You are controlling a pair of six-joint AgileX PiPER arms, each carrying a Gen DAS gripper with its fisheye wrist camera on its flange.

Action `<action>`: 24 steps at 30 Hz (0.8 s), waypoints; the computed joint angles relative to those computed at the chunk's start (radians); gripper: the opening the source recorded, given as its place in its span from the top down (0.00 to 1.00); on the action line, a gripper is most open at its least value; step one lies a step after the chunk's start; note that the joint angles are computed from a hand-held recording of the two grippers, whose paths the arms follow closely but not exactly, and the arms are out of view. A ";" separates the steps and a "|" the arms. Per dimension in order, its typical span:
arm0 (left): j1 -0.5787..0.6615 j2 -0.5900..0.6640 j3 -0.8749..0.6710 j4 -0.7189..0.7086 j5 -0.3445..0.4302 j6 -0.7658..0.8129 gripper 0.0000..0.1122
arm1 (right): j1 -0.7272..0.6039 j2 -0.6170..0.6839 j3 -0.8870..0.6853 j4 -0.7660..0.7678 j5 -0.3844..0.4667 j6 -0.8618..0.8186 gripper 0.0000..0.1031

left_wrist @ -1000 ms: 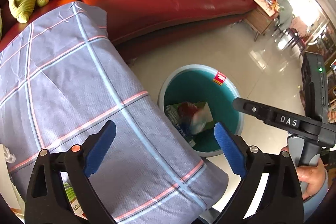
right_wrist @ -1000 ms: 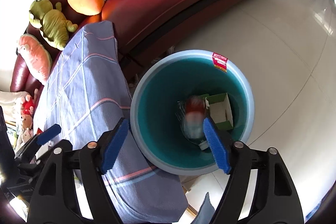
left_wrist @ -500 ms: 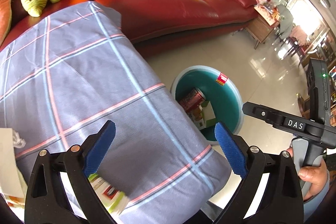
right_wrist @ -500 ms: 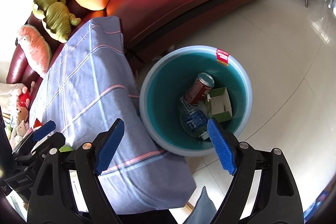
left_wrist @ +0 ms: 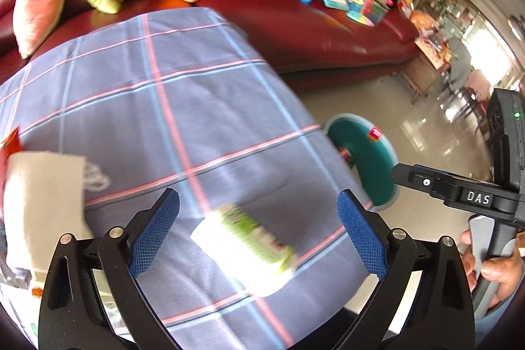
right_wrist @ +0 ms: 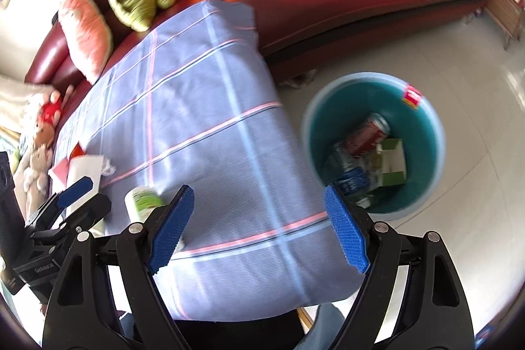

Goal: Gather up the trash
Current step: 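Return to the table and grasp the white-green pill bottle with the right gripper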

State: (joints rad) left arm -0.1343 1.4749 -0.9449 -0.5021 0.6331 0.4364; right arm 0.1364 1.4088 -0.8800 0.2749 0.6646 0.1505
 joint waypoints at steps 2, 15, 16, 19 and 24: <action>0.068 -0.018 0.025 -0.043 0.012 0.067 0.14 | 0.073 0.019 -0.029 -0.051 0.006 0.075 0.25; 0.515 -0.014 0.067 -0.299 0.146 0.520 0.14 | 0.388 0.257 -0.255 -0.153 0.077 0.262 0.25; 0.538 -0.006 0.064 -0.305 0.155 0.538 0.14 | 0.409 0.284 -0.277 -0.158 0.084 0.267 0.25; 0.611 0.021 0.050 -0.327 0.185 0.592 0.14 | 0.459 0.360 -0.339 -0.181 0.110 0.282 0.25; 0.705 0.065 0.024 -0.354 0.228 0.671 0.14 | 0.508 0.451 -0.414 -0.220 0.151 0.308 0.25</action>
State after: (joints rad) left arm 0.5712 1.5397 -0.9211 -0.8558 0.8606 1.1076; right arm 0.6444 1.8596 -1.2943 0.0549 0.8154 0.4587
